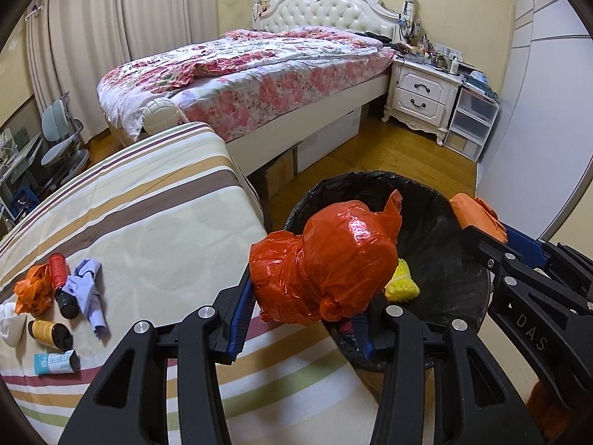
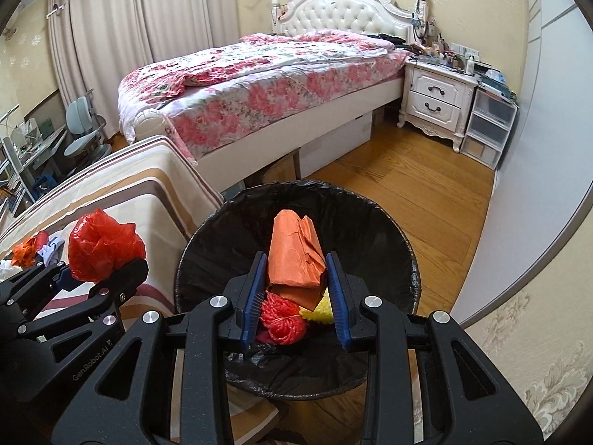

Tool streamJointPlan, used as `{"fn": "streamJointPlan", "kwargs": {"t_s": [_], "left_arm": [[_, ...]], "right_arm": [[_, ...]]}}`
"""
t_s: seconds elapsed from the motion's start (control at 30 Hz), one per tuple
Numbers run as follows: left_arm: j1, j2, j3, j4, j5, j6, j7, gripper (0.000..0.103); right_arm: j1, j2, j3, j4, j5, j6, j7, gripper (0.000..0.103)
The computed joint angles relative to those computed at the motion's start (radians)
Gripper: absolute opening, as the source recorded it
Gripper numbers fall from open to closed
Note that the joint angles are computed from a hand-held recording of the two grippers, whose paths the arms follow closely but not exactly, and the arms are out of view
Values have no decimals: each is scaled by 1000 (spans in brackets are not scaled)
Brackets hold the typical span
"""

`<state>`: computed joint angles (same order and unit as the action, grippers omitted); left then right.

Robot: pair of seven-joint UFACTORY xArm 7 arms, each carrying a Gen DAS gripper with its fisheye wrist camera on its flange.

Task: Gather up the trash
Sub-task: 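Open both tools to drop the orange bag and cloth into the bin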

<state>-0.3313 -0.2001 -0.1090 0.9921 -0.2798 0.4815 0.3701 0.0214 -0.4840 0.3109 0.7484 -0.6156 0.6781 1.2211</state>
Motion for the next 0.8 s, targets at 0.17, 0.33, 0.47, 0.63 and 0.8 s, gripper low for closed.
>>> {"fn": "streamJointPlan", "kwargs": {"t_s": [0.17,0.33,0.47,0.63,0.8], "left_arm": [[4,23,-15,10,36,-4,-37,46],[5,41,-25,22,64,-7,-67,46],[1,50,-30,32,78,-12,-79,46],[-2,60,-38,40,102,-19,-99,46],[-3,78,-44,56,128,-11,-121,46]], "right_arm": [[-7,5,-3,-5,-8,3,10,32],[-10,6,-12,-9,-11,-1,7,32],[-16,8,-16,-8,-15,-4,8,32],[-23,11,-18,-4,-22,-1,12,32],[-28,23,-25,-2,-25,-3,18,32]]}}
